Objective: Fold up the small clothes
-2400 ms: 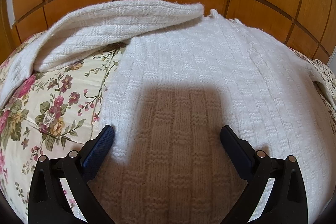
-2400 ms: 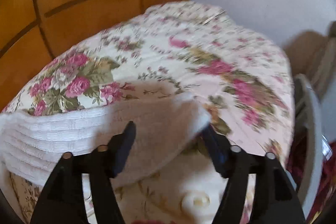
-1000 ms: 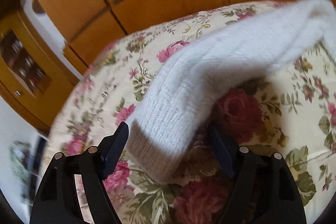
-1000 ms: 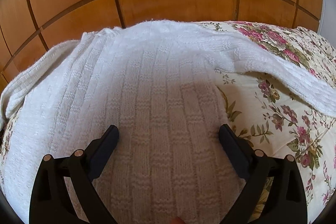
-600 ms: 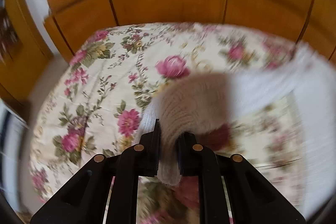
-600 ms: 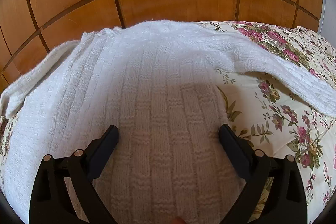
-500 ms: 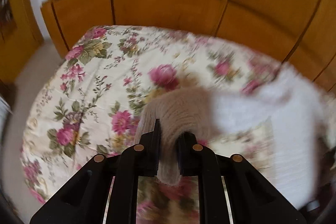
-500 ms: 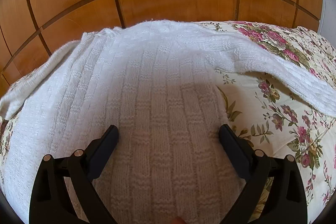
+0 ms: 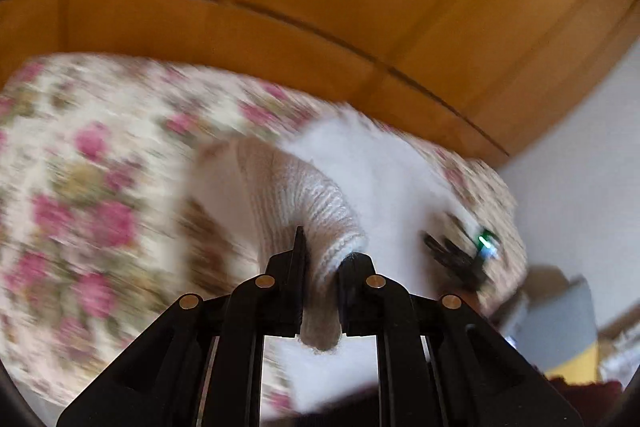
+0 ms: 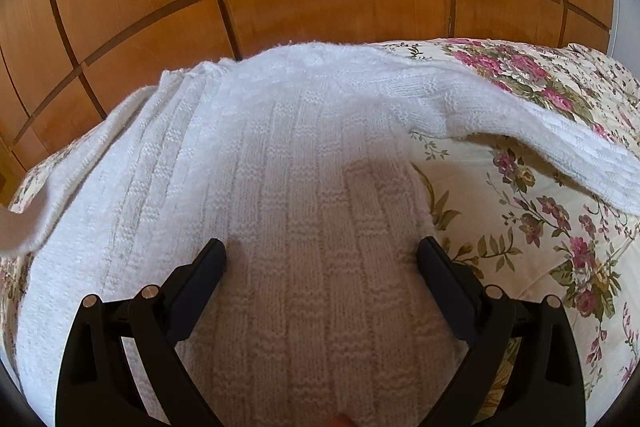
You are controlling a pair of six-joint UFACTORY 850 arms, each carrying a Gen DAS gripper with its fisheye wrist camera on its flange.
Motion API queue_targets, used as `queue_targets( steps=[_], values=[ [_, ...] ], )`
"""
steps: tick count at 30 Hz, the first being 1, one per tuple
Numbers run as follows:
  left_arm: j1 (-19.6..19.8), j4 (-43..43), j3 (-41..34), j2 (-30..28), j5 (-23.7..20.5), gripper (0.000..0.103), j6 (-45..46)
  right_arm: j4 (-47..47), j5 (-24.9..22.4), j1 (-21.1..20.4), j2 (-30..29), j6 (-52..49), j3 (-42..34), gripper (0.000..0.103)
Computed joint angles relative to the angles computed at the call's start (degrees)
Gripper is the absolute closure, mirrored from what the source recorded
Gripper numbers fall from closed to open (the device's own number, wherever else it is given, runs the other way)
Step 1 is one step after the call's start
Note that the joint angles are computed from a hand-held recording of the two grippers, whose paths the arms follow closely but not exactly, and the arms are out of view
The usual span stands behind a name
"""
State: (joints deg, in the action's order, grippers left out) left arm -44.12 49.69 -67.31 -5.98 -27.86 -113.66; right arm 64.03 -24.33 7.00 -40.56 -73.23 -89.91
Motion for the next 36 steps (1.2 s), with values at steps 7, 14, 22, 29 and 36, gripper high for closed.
queue_targets(
  steps=[7, 14, 22, 29, 36],
  values=[
    [-1.47, -5.35, -8.47, -11.14, 10.49, 0.091, 3.28, -1.12, 0.80, 0.27, 0.71, 1.09, 0.47, 0.007],
    [-4.23, 2.41, -11.92, -20.71, 11.97, 0.022, -6.66, 1.32, -13.27, -2.61, 4.68, 5.86, 4.42, 0.012],
    [-11.30, 26.52, -4.50, -18.88, -11.01, 0.022, -43.24, -1.12, -33.73, -2.59, 5.46, 10.49, 6.71, 0.027],
    [-11.09, 27.66, -1.31, -20.48, -15.04, 0.022, -56.09, -4.75, -45.62, 0.50, 2.83, 15.72, 4.19, 0.034],
    [-11.76, 23.49, -6.21, -24.51, -19.37, 0.007, -44.06, -8.66, -55.65, 2.45, -1.69, 23.72, -0.70, 0.097]
  ],
)
